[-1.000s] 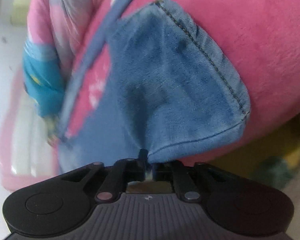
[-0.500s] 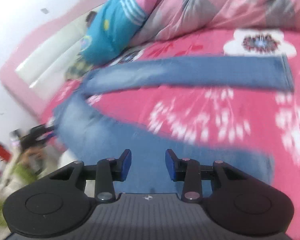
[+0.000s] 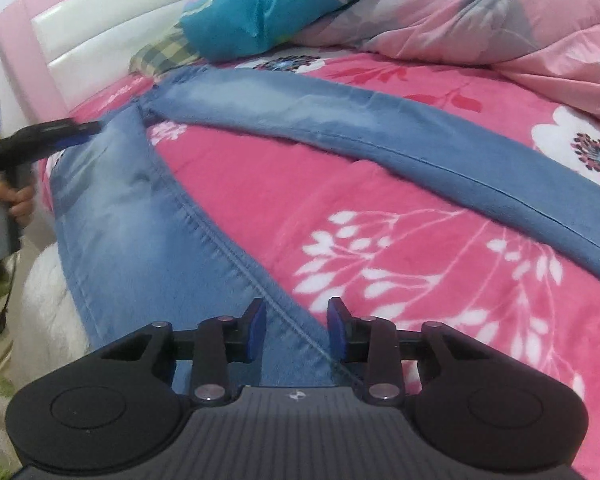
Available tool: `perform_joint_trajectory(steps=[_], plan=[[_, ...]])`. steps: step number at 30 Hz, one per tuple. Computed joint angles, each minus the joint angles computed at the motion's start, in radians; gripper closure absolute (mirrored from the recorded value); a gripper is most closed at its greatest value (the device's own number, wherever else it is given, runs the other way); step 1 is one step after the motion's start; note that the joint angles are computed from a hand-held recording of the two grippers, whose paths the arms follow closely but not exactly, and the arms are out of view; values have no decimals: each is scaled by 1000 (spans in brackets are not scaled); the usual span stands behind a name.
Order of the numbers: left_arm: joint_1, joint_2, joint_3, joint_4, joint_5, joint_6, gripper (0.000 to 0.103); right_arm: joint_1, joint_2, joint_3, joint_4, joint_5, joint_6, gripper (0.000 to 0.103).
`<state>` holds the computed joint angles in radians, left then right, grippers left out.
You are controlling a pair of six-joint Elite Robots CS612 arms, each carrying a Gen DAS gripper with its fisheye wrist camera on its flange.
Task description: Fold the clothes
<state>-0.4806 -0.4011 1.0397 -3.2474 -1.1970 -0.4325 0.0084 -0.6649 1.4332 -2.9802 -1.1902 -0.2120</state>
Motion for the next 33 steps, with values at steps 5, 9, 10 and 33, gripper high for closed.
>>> perform_joint_trajectory(steps=[5,9,10,33], plan=[[-6,29,-67,130,34,18,64,18,-18,34,-53,-69,-57,103],[-13,33,-76,105,62,61,64,10,-54,79,-137,-70,2,103],[-14,37,-83,109,68,74,64,9,-62,90,-148,-79,6,103],[-37,27,-87,164,96,177,61,-111,-138,325,-408,-397,536,58]])
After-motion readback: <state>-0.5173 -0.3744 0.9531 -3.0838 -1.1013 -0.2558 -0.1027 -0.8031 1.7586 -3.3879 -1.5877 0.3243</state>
